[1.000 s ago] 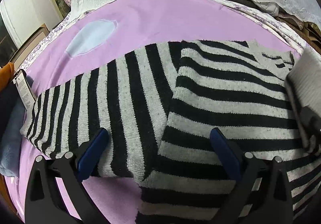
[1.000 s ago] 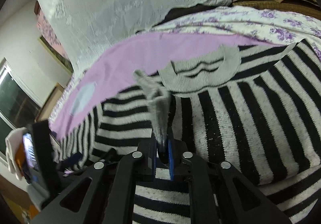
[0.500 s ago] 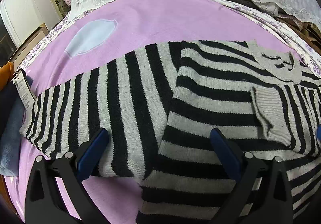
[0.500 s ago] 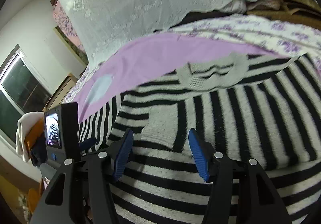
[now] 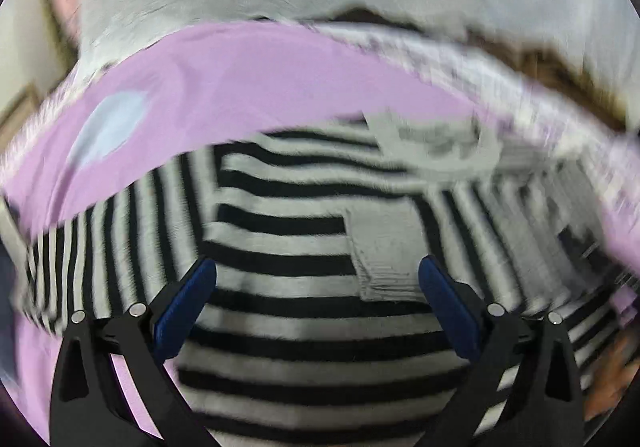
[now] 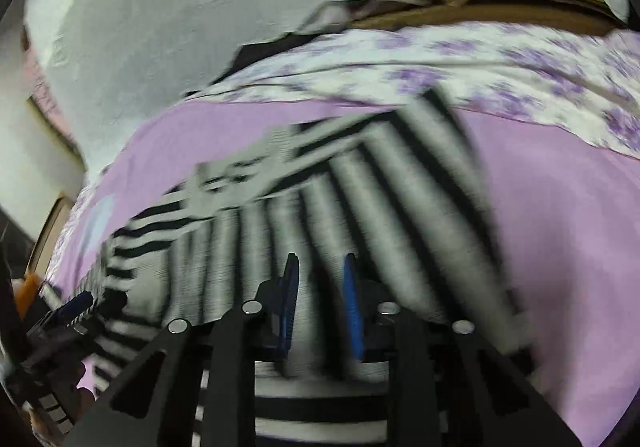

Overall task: Fold small clothes
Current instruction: 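Lay the sleeve on the sweater body and open the right gripper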

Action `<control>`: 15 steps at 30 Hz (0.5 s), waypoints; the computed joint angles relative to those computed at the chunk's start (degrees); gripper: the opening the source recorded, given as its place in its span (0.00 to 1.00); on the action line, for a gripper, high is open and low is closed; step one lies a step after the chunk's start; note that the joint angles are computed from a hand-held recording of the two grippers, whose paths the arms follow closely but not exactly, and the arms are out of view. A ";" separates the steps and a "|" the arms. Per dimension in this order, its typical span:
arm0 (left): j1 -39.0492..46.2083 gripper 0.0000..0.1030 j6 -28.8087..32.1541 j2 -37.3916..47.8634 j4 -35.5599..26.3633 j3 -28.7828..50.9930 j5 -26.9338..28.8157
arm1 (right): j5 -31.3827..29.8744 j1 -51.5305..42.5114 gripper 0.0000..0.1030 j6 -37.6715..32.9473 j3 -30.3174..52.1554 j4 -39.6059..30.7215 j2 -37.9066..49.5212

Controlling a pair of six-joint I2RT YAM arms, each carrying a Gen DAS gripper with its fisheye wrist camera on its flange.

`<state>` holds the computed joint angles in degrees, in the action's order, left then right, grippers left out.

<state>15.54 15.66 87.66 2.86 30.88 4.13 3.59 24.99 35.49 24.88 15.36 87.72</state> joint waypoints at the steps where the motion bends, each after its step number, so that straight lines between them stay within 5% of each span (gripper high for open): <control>1: -3.22 0.96 -0.21 3.99 2.49 0.56 -5.32 | -2.65 -3.76 0.03 -1.27 -1.22 1.93 0.93; 4: -3.61 0.96 -0.56 7.13 8.45 -0.75 -4.94 | -7.72 -10.98 0.00 -4.21 -4.00 7.30 2.59; 6: -2.02 0.96 0.11 7.41 6.54 0.41 -2.65 | -11.58 -13.88 0.00 -3.67 -5.05 9.31 2.85; 12: 4.12 0.96 -0.38 2.50 4.35 -0.47 5.94 | -2.95 -9.99 0.05 -5.25 -1.06 2.18 -3.53; 15: 1.28 0.96 -0.37 5.82 4.98 0.73 1.48 | -3.69 -12.66 0.05 -5.68 7.17 -2.01 4.32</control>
